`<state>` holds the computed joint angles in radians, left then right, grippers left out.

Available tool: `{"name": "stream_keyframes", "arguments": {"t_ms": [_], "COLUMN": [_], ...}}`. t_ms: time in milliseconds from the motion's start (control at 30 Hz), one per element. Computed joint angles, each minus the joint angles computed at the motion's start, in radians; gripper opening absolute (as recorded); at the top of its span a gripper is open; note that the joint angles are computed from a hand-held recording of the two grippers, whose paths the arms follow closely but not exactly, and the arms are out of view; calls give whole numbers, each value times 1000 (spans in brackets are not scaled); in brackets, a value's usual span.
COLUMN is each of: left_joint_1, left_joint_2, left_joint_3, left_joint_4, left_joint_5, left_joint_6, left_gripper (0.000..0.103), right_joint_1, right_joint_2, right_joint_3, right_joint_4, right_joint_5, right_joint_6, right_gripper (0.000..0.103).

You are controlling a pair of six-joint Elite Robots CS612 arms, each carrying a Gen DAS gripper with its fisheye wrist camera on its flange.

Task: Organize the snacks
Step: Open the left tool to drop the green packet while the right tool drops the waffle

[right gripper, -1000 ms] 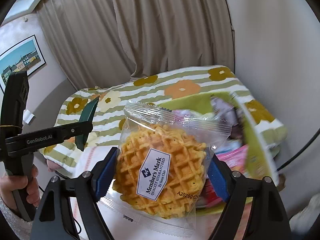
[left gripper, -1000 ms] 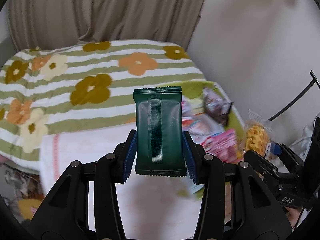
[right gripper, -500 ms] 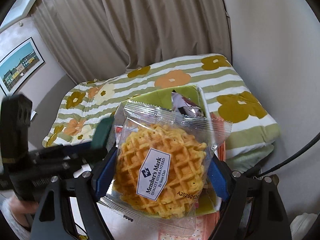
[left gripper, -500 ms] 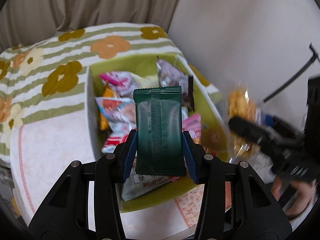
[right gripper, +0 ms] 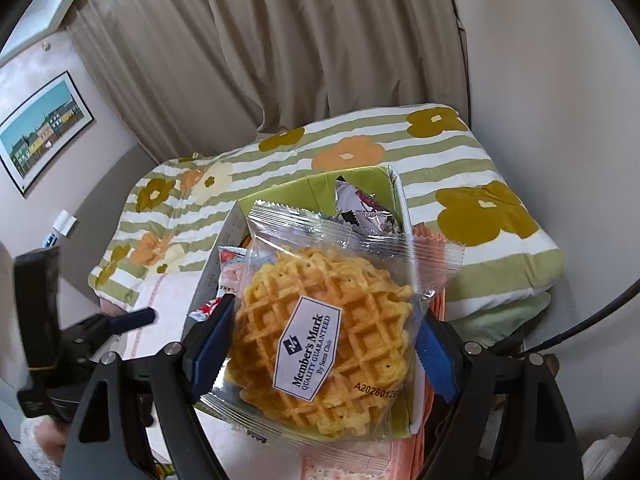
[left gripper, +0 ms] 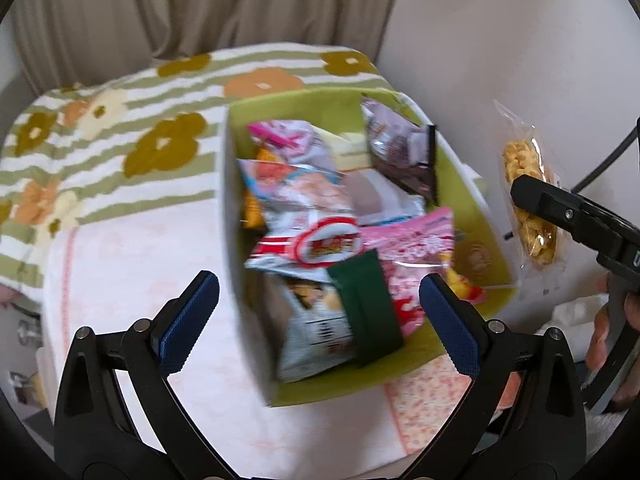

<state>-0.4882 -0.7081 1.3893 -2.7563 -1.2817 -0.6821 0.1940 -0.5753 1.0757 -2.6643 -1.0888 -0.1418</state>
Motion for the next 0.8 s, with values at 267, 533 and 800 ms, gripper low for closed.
{"name": "stream_keyframes", "arguments": {"t_ms": [267,533,800], "left_joint_1": [3,4,2], "left_joint_2": [-47,-77,-110], "left_joint_3": [76,129,202], "left_joint_4": [-19,-21,-92], "left_joint_5": [75,121,137], "left_joint_6": [-71,-132,-154], "left_gripper": [100,100,100], "right_joint_1": [18,40,42], "right_joint_2": [38,83,38], "right_joint_3": [-87,-172,-71], "right_joint_4": [112,227,63], "right_joint_5": [7,19,-37], "right_joint_6": [-65,-150,-75], "right_gripper": [80,90,103]}}
